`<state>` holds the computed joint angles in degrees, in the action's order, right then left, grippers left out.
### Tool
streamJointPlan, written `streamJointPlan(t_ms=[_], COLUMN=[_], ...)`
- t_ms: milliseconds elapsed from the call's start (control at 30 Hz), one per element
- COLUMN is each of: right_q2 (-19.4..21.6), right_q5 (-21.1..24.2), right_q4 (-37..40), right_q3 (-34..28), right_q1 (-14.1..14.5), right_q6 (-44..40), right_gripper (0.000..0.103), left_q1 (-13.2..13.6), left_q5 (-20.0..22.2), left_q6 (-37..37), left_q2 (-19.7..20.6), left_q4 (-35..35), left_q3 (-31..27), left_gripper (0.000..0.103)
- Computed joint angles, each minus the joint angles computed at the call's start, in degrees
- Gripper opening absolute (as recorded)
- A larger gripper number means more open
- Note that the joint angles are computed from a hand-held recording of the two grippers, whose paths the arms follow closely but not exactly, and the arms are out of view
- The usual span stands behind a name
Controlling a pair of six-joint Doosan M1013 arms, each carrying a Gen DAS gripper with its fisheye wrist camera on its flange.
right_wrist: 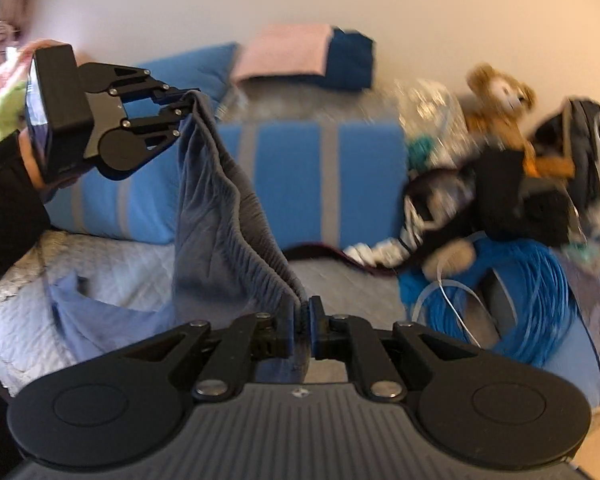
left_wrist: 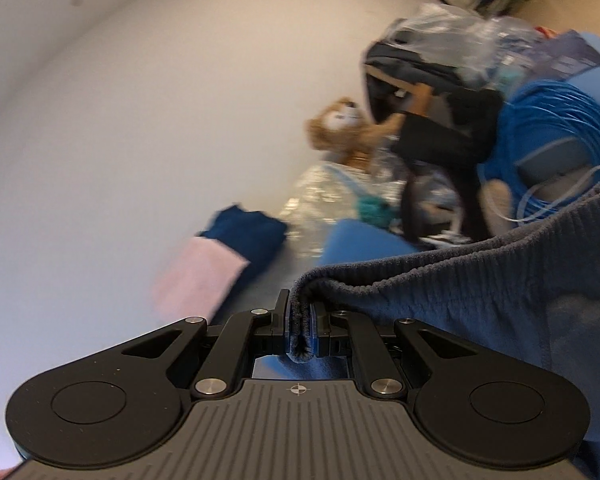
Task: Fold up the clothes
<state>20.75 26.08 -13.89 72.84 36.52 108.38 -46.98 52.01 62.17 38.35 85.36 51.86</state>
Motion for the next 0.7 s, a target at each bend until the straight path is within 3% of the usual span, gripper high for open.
streamJointPlan(t_ms=[200, 700], right_q2=[1.76, 4.75], right_q5=[2.44, 6.62], right_q4=[-1.74, -1.58], right_q3=[0.5, 0.99], right_q1=[-2.42, -5.61], right_q6=[5.11, 11.82], right_gripper=[0.008, 0.008], left_q1=[1.47, 2.85], left_q5=[-3.28, -5.71], left_q6=[15.86, 36.87], left_q2=[5.37, 18.34], left_q4=[-13.16, -25.31], left_q3=[-9.09, -27.69], left_gripper=[0.008, 0.009])
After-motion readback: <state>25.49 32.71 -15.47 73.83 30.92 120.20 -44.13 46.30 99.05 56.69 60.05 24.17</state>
